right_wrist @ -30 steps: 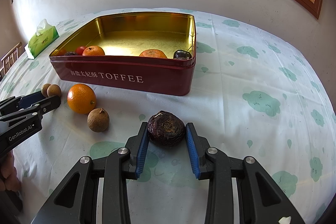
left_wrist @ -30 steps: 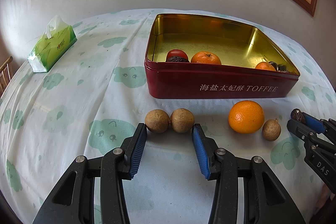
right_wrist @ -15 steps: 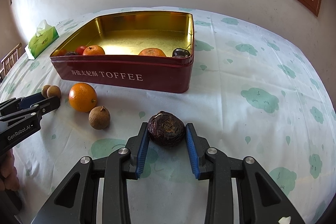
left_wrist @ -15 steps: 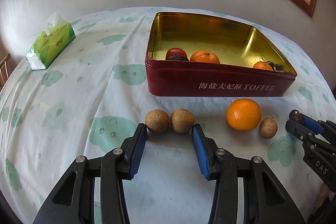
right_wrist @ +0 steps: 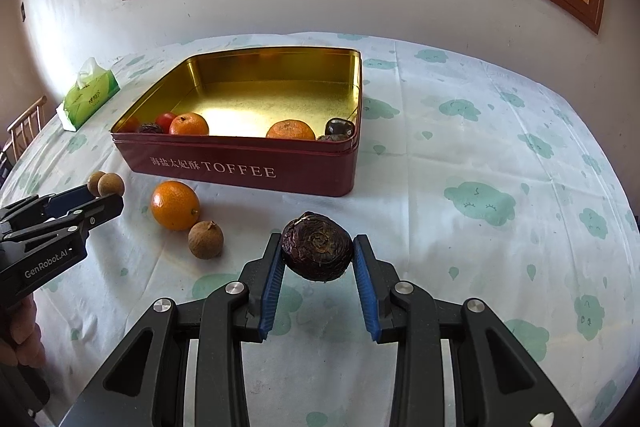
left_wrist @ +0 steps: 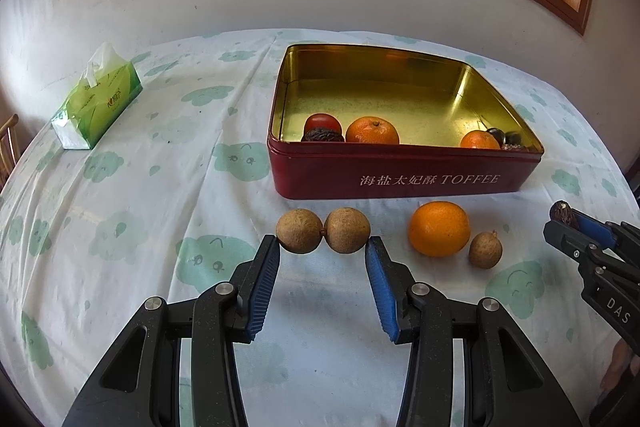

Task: Organize fruits
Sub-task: 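Carry two brown round fruits in the left tool while the right tool carries the purple-brown fruit to the tin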

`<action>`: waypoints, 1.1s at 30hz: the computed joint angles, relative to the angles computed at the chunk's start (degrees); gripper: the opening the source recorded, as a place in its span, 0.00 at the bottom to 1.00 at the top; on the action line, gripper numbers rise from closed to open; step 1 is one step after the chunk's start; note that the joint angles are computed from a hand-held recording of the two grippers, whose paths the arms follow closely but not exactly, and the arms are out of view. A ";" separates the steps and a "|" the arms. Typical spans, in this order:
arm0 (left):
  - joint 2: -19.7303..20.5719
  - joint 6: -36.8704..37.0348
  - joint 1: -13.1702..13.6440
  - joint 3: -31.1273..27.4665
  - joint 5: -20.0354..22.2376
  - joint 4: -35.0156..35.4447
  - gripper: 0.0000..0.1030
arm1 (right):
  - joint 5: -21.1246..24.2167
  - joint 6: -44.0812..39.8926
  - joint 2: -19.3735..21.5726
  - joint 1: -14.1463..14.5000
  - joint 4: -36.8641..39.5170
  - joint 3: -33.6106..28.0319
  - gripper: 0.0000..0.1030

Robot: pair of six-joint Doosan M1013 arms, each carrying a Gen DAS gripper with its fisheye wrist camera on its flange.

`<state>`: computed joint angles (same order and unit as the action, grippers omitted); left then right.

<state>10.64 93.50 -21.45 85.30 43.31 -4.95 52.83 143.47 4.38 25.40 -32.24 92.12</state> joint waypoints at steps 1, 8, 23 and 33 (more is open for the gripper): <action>-0.08 0.33 0.07 -0.11 -0.28 -0.29 0.44 | -0.06 0.00 0.01 0.02 -0.23 -0.22 0.30; 0.17 2.27 0.30 -2.25 -1.53 -1.98 0.44 | -0.73 -1.82 0.50 -0.42 -0.60 -2.03 0.30; 6.00 1.74 0.00 -10.35 1.06 -1.45 0.44 | -2.73 -9.45 4.67 -3.64 2.88 -8.04 0.30; 8.42 1.22 -0.37 -12.49 2.80 0.23 0.44 | -2.77 -12.70 7.25 -5.39 6.29 -10.01 0.31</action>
<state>19.06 94.72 -21.83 72.81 46.11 -4.72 50.06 130.77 11.64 20.01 -25.95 82.11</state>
